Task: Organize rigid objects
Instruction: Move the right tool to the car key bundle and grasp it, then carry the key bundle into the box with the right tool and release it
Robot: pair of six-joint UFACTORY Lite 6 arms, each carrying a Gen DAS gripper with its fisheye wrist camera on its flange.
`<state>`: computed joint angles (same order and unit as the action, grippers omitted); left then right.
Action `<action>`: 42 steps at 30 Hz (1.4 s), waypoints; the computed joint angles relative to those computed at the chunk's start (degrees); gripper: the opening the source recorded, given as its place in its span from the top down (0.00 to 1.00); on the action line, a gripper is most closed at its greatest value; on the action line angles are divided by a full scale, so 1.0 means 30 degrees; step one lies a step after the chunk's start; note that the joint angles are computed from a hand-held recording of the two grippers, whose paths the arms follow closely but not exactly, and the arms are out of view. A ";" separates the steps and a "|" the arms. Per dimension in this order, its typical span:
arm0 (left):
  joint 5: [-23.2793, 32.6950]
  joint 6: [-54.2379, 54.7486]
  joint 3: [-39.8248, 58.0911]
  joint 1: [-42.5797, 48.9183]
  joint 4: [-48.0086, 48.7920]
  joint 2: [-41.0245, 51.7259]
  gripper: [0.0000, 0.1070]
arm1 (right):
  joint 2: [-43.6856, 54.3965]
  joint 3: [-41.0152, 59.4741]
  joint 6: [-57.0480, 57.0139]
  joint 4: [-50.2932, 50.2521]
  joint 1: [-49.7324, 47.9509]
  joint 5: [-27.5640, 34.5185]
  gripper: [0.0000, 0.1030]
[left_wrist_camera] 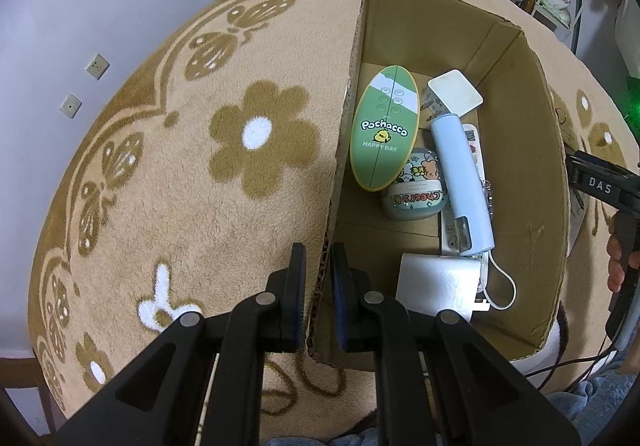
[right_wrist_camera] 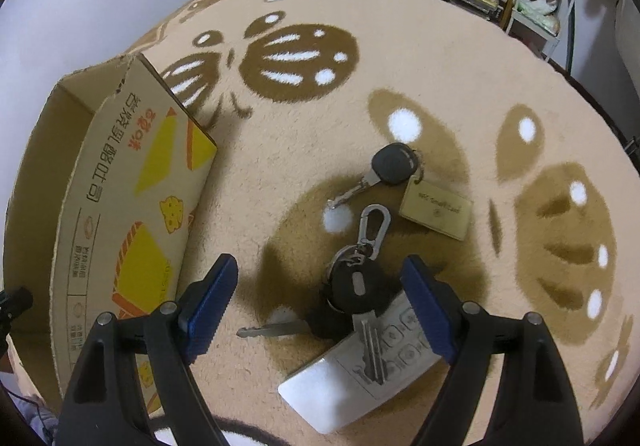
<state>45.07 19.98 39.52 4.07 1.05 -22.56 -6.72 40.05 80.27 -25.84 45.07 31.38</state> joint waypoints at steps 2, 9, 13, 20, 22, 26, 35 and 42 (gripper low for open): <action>0.0019 0.0033 0.0035 0.0022 -0.0003 0.0023 0.88 | 0.0246 -0.0096 0.0293 -0.0042 -0.0113 -0.0349 0.16; 0.0001 0.0040 -0.0001 0.0011 0.0026 -0.0015 0.88 | 0.1451 -0.0353 0.0115 0.0638 -0.0704 -0.1616 0.36; -0.0052 0.0164 -0.0047 0.0099 0.0012 -0.0033 0.88 | 0.1618 -0.0312 0.0814 0.0367 -0.0732 -0.1282 0.49; -0.0074 0.0232 -0.0016 0.0111 -0.0062 0.0053 0.88 | 0.0625 -0.0612 0.2561 -0.0868 -0.0548 -0.0096 0.68; -0.0056 0.0235 0.0046 0.0120 -0.0114 0.0145 0.88 | 0.0229 -0.0478 0.2697 -0.1329 -0.0354 0.0188 0.68; -0.0082 -0.0019 0.0050 -0.0073 0.0146 0.0122 0.88 | -0.0514 0.0111 0.2768 -0.1781 0.0036 0.1326 0.68; -0.0085 -0.0038 -0.0067 -0.0123 0.0203 -0.0019 0.88 | -0.2368 0.2142 0.2889 -0.3045 0.1247 0.3809 0.68; -0.0081 -0.0074 -0.0062 -0.0129 0.0255 -0.0021 0.88 | -0.2673 0.4171 0.3319 -0.4134 0.2754 0.5652 0.68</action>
<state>44.83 19.76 39.34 3.68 1.82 -22.63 -14.74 52.57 90.23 -38.24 53.33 48.34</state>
